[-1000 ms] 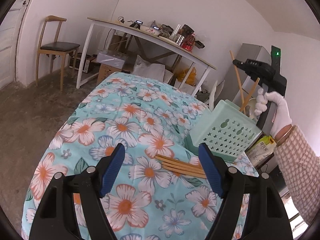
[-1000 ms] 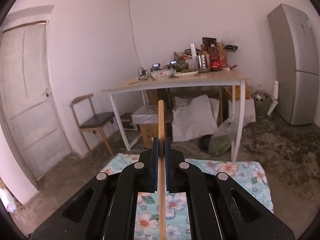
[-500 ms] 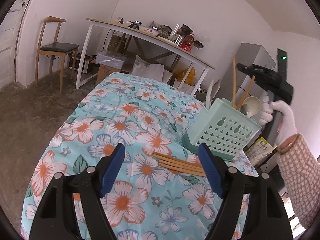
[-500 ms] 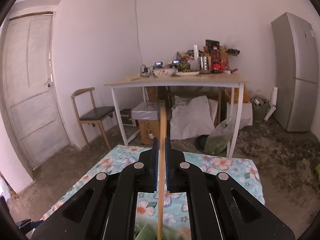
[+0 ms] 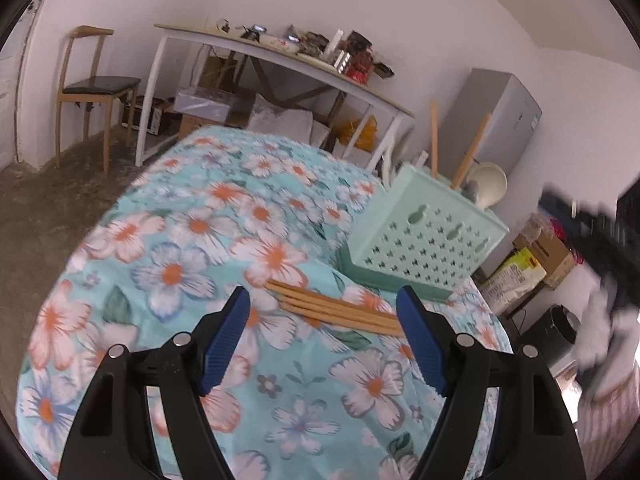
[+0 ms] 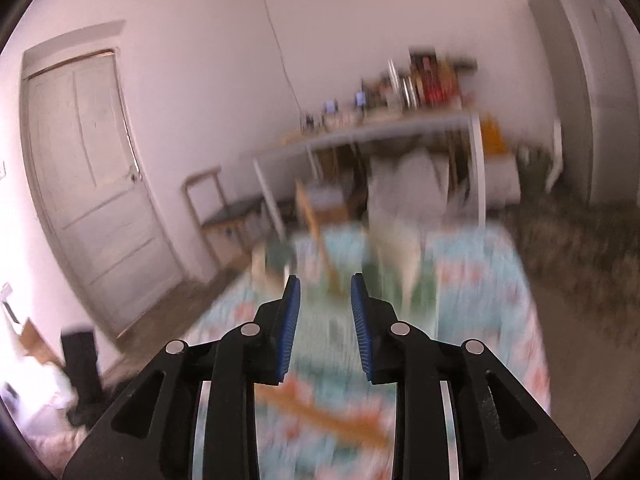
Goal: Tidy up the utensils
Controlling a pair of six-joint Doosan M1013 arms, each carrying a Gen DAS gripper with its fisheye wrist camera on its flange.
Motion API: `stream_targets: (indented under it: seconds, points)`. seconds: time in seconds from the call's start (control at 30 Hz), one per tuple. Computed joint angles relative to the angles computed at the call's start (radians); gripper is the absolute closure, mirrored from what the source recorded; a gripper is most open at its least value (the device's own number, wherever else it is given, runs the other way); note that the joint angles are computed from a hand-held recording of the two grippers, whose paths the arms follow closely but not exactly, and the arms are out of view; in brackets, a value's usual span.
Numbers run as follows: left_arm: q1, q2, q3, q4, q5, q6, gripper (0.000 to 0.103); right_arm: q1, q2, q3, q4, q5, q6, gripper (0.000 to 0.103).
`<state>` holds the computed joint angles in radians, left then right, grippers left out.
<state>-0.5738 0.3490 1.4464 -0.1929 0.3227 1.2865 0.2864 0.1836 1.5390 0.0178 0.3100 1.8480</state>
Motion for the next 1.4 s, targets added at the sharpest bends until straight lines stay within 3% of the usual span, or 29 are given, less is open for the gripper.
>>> stream_targets:
  seconds: [0.1, 0.23, 0.47, 0.53, 0.67, 0.77, 0.9, 1.03, 1.4]
  points:
    - [-0.005, 0.019, -0.026, -0.068, 0.048, 0.056, 0.030, -0.013, -0.005, 0.071, 0.213, 0.047, -0.071, 0.076]
    - [0.002, 0.050, -0.063, -0.226, 0.120, 0.143, 0.038, -0.027, 0.000, 0.137, 0.392, 0.085, -0.076, 0.075]
    - [0.049, 0.121, -0.105, -0.638, 0.233, 0.220, 0.055, -0.034, 0.008, 0.173, 0.537, 0.117, -0.141, 0.075]
    - [0.060, 0.137, -0.105, -0.709, 0.240, 0.185, 0.064, -0.037, 0.011, 0.173, 0.560, 0.117, -0.164, 0.075]
    - [0.074, 0.149, -0.095, -0.854, 0.228, 0.201, 0.069, -0.046, 0.007, 0.191, 0.636, 0.107, -0.225, 0.075]
    - [0.077, 0.156, -0.101, -0.876, 0.226, 0.167, 0.072, -0.067, 0.000, 0.213, 0.719, 0.115, -0.291, 0.075]
    - [0.073, 0.162, -0.106, -0.818, 0.216, 0.062, 0.086, -0.076, -0.004, 0.227, 0.781, 0.115, -0.341, 0.075]
    - [0.071, 0.163, -0.110, -0.800, 0.206, 0.036, 0.088, -0.075, -0.002, 0.229, 0.798, 0.109, -0.356, 0.076]
    - [0.079, 0.122, -0.045, -0.879, 0.222, 0.088, 0.096, -0.085, -0.023, 0.241, 0.757, 0.119, -0.310, 0.076]
